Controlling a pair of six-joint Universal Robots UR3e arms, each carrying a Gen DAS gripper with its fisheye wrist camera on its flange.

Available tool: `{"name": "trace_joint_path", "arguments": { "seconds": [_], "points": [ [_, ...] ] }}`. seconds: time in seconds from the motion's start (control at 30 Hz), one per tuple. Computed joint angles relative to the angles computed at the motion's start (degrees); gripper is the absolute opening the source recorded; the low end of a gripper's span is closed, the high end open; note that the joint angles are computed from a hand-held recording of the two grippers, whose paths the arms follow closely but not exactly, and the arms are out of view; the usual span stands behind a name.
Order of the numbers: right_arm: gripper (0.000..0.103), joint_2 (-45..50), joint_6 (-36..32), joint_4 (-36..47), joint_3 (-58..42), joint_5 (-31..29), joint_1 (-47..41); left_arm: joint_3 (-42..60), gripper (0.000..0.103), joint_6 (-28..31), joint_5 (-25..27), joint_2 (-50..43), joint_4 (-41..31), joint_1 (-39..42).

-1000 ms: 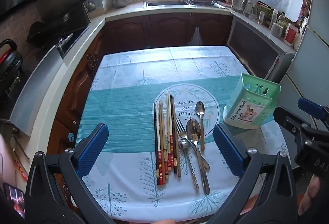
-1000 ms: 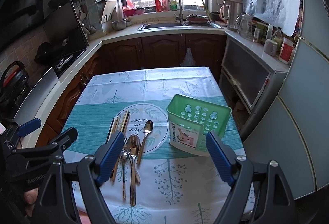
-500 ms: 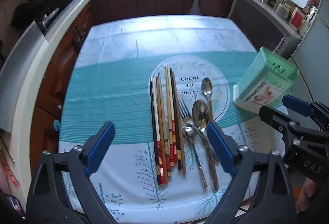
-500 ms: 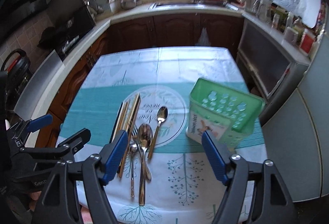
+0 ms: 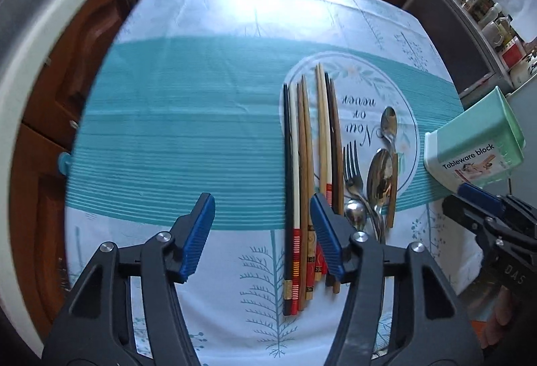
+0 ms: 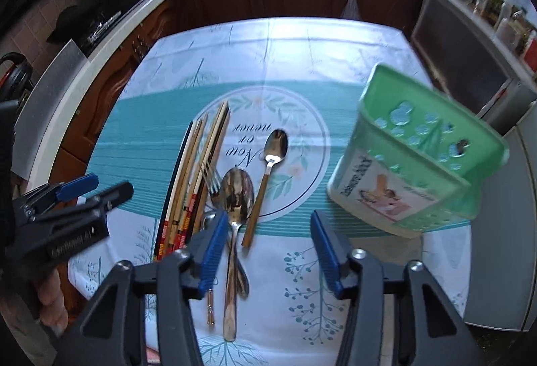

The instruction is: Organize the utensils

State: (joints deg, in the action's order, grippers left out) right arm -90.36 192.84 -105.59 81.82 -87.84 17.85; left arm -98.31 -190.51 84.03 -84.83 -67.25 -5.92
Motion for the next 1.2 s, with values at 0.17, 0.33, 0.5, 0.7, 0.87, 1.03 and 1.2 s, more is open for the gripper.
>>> {"name": "trace_joint_path", "arguments": {
  "seconds": [0.17, 0.33, 0.5, 0.7, 0.87, 1.03, 1.2],
  "points": [
    [0.040, 3.2, -1.6, 1.1, -1.4, 2.9, -0.7, -2.7, 0.056, 2.3, -5.5, 0.1, -0.2, 2.6],
    [0.040, 7.0, -2.5, 0.3, -2.0, 6.2, -1.1, -3.6, 0.057, 2.5, -2.2, -0.6, 3.4, -0.4],
    [0.040, 9.3, -5.5, -5.5, 0.5, 7.2, -1.4, -3.1, 0.055, 3.6, -1.1, -2.1, 4.0, -0.4],
    [0.040, 12.4, -11.9, -11.5, 2.0, 10.1, -3.2, -4.6, 0.051, 5.5, -2.5, -2.0, 4.7, 1.5],
    [0.040, 13.7, -17.4, -14.3, 3.3, 13.0, -4.6, -5.1, 0.051, 5.5, -3.4, -2.2, 5.5, 1.6],
    [0.040, 14.6, -21.1, -16.1, 3.7, 16.3, -5.7, -4.4, 0.051, 6.1, -4.4, -2.6, 6.3, 1.4],
    [0.037, 18.0, -25.0, -14.6, 1.3, 17.7, -5.1, -4.4, 0.049, 9.4, -7.9, -4.0, 10.5, 1.0]
  ]
}}
